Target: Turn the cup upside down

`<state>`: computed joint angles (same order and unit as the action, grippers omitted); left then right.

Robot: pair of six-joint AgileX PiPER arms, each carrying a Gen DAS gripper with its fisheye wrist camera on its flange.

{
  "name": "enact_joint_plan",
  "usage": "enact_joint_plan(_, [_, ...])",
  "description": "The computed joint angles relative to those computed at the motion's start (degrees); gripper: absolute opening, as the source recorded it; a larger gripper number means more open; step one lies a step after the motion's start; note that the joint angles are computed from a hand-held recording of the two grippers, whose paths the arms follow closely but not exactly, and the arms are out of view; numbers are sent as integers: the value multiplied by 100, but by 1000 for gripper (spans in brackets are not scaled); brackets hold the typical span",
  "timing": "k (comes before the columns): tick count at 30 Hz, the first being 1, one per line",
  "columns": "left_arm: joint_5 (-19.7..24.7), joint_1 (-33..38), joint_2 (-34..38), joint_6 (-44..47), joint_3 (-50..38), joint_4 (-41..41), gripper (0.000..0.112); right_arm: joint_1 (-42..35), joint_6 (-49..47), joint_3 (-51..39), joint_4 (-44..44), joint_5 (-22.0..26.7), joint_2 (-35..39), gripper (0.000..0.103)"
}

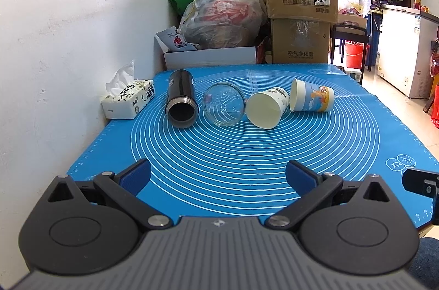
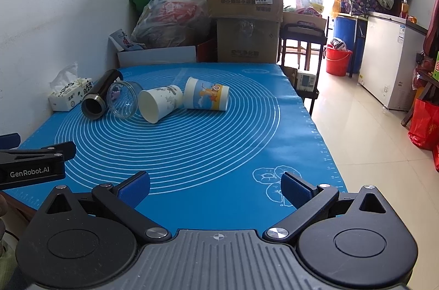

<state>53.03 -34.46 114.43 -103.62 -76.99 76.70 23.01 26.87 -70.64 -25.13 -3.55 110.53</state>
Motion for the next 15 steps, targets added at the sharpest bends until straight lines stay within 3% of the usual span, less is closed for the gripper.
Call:
enact_joint_plan(4, [-35, 4, 7, 1, 7, 16, 103, -8, 289, -14, -291, 14, 7, 103])
enact_joint_plan(15, [-17, -24, 22, -99, 50, 118, 103, 3, 71, -35, -82, 25, 30, 103])
